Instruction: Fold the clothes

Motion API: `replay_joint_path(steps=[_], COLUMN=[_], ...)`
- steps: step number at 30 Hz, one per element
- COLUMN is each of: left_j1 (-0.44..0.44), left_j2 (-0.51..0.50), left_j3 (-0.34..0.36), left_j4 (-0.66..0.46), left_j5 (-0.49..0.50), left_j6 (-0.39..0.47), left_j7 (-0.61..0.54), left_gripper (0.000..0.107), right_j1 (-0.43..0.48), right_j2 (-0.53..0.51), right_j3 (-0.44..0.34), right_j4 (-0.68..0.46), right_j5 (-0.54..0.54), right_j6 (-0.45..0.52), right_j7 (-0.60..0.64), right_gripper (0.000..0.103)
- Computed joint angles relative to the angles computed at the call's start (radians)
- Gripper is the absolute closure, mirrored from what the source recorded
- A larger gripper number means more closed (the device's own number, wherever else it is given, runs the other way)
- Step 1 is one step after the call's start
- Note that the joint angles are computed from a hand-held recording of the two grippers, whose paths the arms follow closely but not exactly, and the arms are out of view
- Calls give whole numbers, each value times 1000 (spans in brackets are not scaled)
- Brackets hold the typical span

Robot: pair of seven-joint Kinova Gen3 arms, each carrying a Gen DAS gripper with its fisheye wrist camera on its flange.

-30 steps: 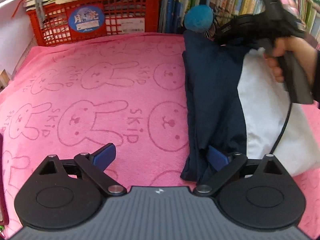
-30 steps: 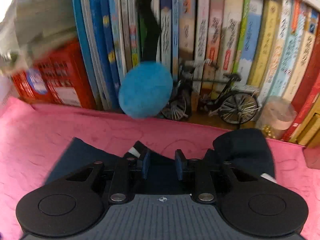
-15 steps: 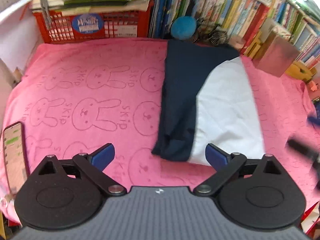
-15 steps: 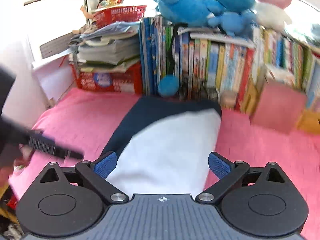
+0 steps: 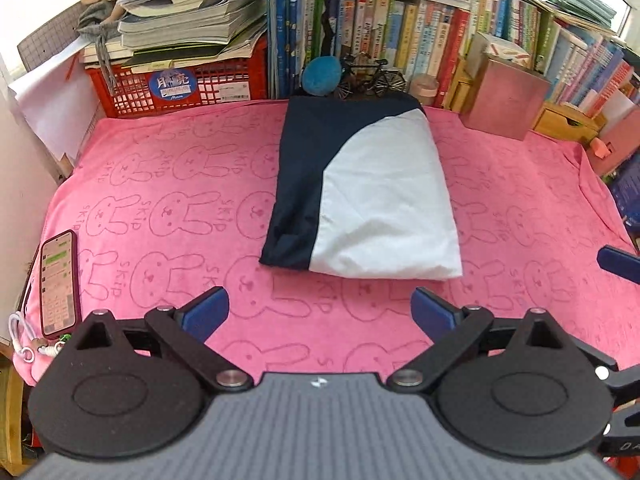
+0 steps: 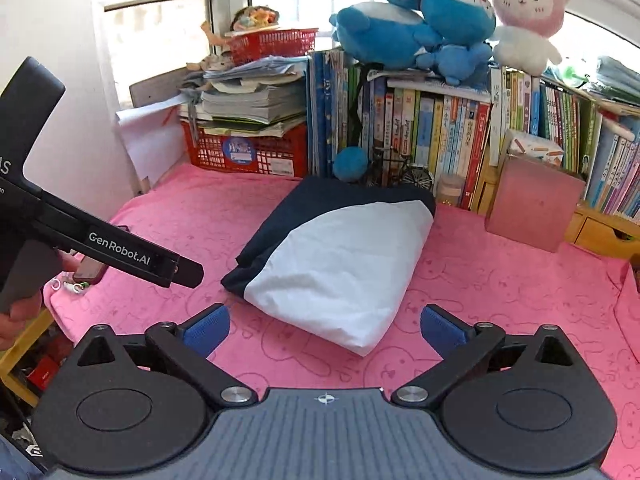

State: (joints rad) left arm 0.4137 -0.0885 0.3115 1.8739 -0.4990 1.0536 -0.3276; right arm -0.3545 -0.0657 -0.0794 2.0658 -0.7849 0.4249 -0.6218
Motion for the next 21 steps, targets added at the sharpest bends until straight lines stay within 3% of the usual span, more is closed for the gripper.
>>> replay_joint_path(steps=[5,21], left_j1=[17,20], left_j2=[18,33], left_j3=[10,-17], left_j4=[-22,-31], left_j5=[-19,-61], left_j6=[47,27], left_j7=[-3,-72], left_gripper=[9,9], right_j1=[-3,-20], right_j2=[-14,41], right_j3=[5,-44], right_j4=[13,-23], right_j5=[-5,89], right_j6=[-7,-53], right_j7=[-11,-149], right_gripper=[0,0])
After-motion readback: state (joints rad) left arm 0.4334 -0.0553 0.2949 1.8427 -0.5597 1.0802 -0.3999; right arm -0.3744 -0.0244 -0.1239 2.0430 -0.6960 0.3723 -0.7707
